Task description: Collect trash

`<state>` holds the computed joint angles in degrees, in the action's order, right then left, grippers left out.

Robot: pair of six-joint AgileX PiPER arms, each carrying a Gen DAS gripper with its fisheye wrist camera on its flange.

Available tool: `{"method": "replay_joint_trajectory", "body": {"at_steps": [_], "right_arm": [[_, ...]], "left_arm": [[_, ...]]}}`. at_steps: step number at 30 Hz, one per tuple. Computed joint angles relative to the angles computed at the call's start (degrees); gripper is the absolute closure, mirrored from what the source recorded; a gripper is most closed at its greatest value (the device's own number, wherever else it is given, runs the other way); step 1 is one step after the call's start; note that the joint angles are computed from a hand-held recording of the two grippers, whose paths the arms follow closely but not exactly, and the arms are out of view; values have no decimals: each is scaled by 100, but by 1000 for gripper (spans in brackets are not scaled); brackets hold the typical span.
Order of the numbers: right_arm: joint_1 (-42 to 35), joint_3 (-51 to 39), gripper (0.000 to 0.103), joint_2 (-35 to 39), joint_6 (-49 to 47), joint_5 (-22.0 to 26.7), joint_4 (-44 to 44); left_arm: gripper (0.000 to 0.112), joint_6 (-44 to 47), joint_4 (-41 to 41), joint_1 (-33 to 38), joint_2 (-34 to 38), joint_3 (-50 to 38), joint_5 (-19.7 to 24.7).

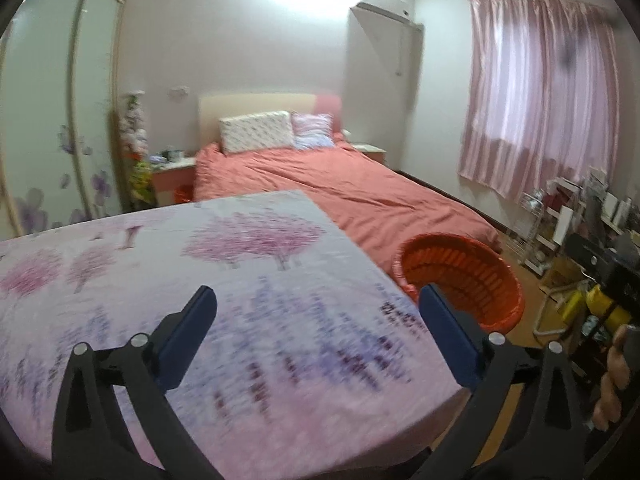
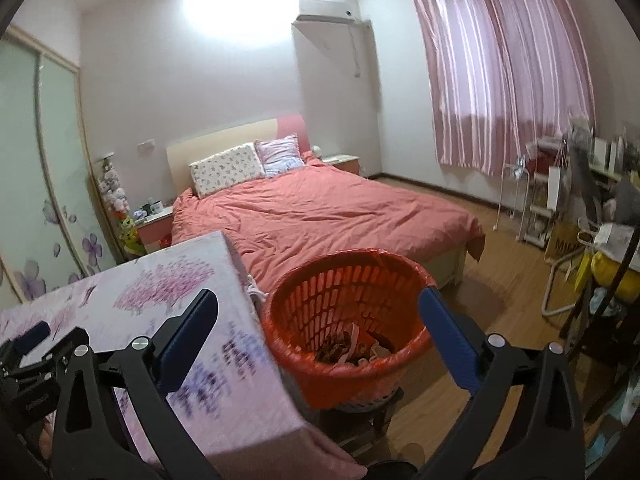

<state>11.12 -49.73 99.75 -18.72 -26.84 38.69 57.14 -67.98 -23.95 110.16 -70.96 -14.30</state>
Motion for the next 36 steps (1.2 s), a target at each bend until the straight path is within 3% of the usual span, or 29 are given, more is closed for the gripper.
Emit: {"method": "replay_joint_trajectory", "body": {"at_steps": [2, 6, 13, 21, 36], "right_arm": [[378, 221, 3, -106, -503, -391, 578], [734, 404, 3, -186, -736, -754, 940], [1177, 517, 3, -205, -1367, -1200, 1962], [1295, 183, 3, -9, -2382, -1047, 3076], [1729, 454, 3, 78, -2440, -1344, 3598]], "left_arm": [[13, -484, 374, -75, -293, 521, -390], [13, -789, 415, -224, -716, 1278, -1007], [13, -944, 217, -449, -1083, 2043, -1656], [13, -884, -127, -463, -1198, 2210, -1520], [13, -573, -650, -525, -1063, 2109, -1434]]}}
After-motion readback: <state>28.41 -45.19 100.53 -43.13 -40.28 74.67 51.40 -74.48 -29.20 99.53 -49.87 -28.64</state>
